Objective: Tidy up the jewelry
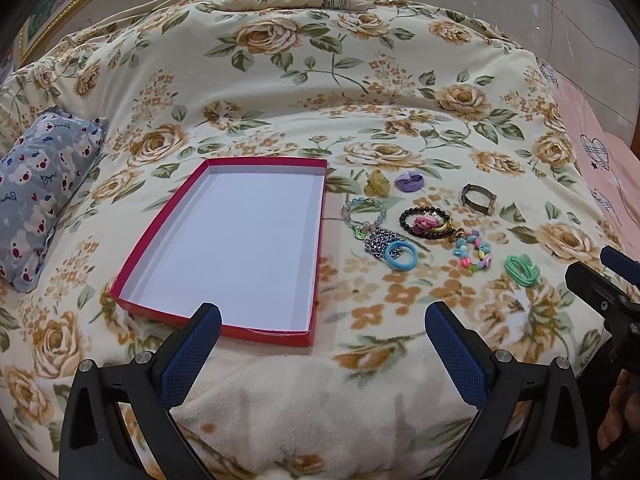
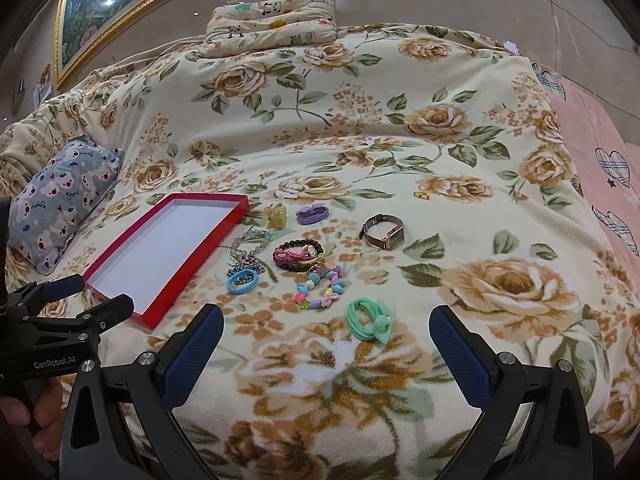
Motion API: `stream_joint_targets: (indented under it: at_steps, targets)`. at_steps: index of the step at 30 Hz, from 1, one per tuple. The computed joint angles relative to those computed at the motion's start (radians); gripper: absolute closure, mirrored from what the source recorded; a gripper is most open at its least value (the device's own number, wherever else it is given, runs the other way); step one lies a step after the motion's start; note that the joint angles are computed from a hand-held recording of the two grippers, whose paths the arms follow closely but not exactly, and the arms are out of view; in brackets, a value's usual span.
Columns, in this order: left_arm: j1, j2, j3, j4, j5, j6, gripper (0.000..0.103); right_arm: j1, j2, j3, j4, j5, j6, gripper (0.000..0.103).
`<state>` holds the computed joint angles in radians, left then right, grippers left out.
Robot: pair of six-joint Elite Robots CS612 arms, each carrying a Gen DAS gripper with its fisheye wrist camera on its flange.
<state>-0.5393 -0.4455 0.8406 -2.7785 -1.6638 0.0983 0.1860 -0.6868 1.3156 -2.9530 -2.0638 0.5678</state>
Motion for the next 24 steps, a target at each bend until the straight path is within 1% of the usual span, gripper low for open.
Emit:
stream_joint_targets:
  at_steps: [9, 15, 22, 24]
  targets:
    - [-0.001, 0.012, -0.028, 0.018, -0.008, 0.002, 0.001, -0.003, 0.001, 0.0, -0.01, 0.001, 0.002, 0.0]
    - [-0.002, 0.021, -0.048, 0.038, -0.013, 0.003, 0.001, -0.01, -0.001, 0.002, -0.005, 0.015, 0.007, 0.0]
    - [-0.003, 0.053, -0.117, 0.101, -0.025, 0.014, 0.001, -0.019, 0.002, -0.003, 0.013, 0.027, 0.013, 0.001]
    - [-0.003, 0.07, -0.153, 0.128, -0.029, 0.021, 0.001, -0.021, 0.003, -0.003, 0.014, 0.03, 0.01, 0.002]
